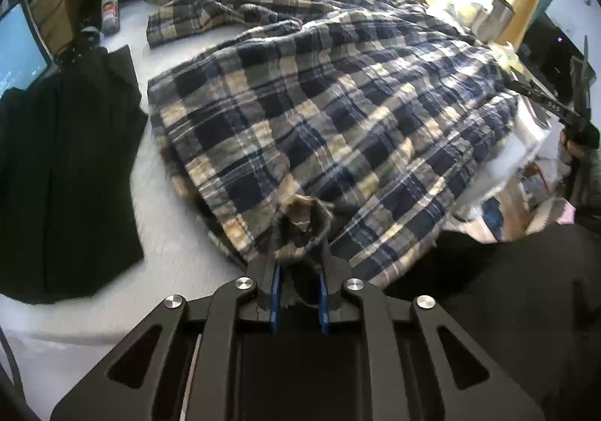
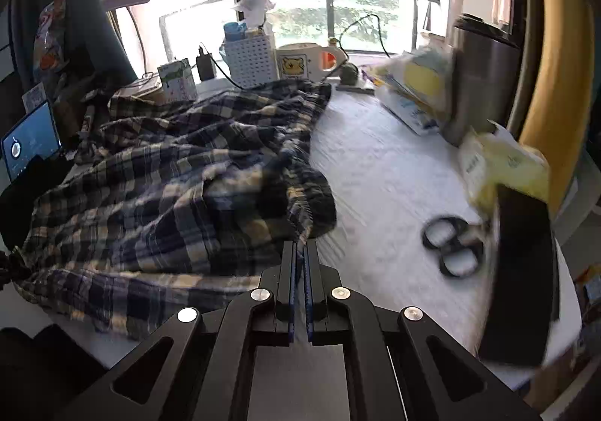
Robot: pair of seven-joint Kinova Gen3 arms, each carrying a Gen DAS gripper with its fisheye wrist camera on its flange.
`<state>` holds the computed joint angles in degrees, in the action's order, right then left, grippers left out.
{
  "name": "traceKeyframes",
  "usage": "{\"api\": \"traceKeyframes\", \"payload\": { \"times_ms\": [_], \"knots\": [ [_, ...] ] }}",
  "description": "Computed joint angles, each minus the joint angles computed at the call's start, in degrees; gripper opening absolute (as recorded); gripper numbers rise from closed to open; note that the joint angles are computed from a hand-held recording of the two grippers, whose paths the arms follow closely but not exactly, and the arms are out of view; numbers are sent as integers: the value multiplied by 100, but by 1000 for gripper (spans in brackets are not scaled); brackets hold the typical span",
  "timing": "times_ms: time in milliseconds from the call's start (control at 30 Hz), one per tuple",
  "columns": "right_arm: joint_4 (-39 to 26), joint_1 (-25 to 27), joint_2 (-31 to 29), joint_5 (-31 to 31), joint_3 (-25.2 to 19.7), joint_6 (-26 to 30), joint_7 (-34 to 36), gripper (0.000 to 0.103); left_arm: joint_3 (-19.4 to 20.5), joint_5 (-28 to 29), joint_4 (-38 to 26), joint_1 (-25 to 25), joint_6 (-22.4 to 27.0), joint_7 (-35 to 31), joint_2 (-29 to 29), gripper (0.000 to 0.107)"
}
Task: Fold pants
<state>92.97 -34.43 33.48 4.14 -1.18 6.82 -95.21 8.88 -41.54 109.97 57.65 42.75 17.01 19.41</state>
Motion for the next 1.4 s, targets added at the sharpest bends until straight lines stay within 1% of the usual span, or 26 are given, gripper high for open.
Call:
{"api": "traceKeyframes", "payload": {
  "times_ms": [33,67,100,167,200,267,333,367,433,500,533,567,600,700,733,767,833,933,1000,1033,1067,1100,1133,1233,1333,1400],
  "knots": [
    [73,-87,-36,3,118,-11,-51,3,68,98,61,-59,8,-93,-91,24],
    [145,-200,-69,15,274,-22,-128,3,214,138,128,-157,109,-140,-194,27],
    [210,-257,-94,35,374,-50,-205,3,255,121,160,-148,207,-93,-254,28],
    [308,-200,-136,272,367,-140,-537,4,168,31,381,47,492,280,-524,37],
    [333,-135,-150,486,316,-172,-769,4,129,-24,482,121,648,513,-618,40],
    [321,27,-154,768,159,-215,-1053,4,192,-133,534,47,1030,742,-685,41],
    [269,-24,-127,870,216,-268,-1121,4,163,-269,536,-216,1285,666,-614,41],
    [191,-115,-95,898,310,-240,-1163,4,192,-417,582,-322,1273,706,-600,41],
    [63,-34,-47,776,187,-253,-967,7,115,-851,696,-588,969,749,-570,42],
    [-97,43,42,367,84,-254,-522,37,27,-1074,679,-996,608,589,-371,45],
    [-121,118,81,207,2,-344,-345,79,-25,-1178,663,-1101,495,531,-273,46],
    [-121,268,118,43,-185,-490,-138,94,-66,-1221,625,-1179,438,451,-179,46],
    [-170,402,179,-32,-370,-542,26,94,-123,-1282,536,-1250,395,343,-43,47],
    [-324,532,335,-161,-538,-562,398,93,-286,-1523,494,-1222,113,315,88,60],
    [-427,709,418,-281,-741,-489,630,84,-297,-1540,482,-1241,39,260,122,61],
    [-615,947,563,-447,-1007,-323,863,73,-258,-1478,419,-1286,38,112,188,61],
    [-927,1324,757,-805,-1403,27,1327,61,-361,-1556,327,-1123,127,63,297,61],
    [-1466,1909,1177,-1172,-2148,726,2026,57,-457,-1748,341,-977,92,114,339,61],
    [-1572,1968,1207,-1208,-2294,942,2464,55,-514,-1964,425,-880,7,347,334,51],
    [-1547,1899,1188,-1308,-2246,930,2673,45,-522,-2084,478,-862,-76,446,316,34],
    [-1506,1768,1157,-1417,-2126,882,2798,25,-510,-2170,483,-827,-90,480,329,21],
    [-1445,1565,1110,-1520,-1899,789,2830,25,-476,-2195,442,-820,-51,421,362,17],
    [-1338,1329,1035,-1531,-1634,635,2770,25,-437,-2180,384,-815,5,310,401,9],
    [-904,634,735,-1260,-838,51,2175,24,-402,-1979,93,-838,249,-75,544,5],
    [-391,7,376,-964,-41,-555,1477,24,-550,-2025,4,-831,359,-11,544,5],
    [-182,-394,215,-781,472,-757,1034,23,-642,-2137,13,-889,354,136,492,5]
  ]
}}
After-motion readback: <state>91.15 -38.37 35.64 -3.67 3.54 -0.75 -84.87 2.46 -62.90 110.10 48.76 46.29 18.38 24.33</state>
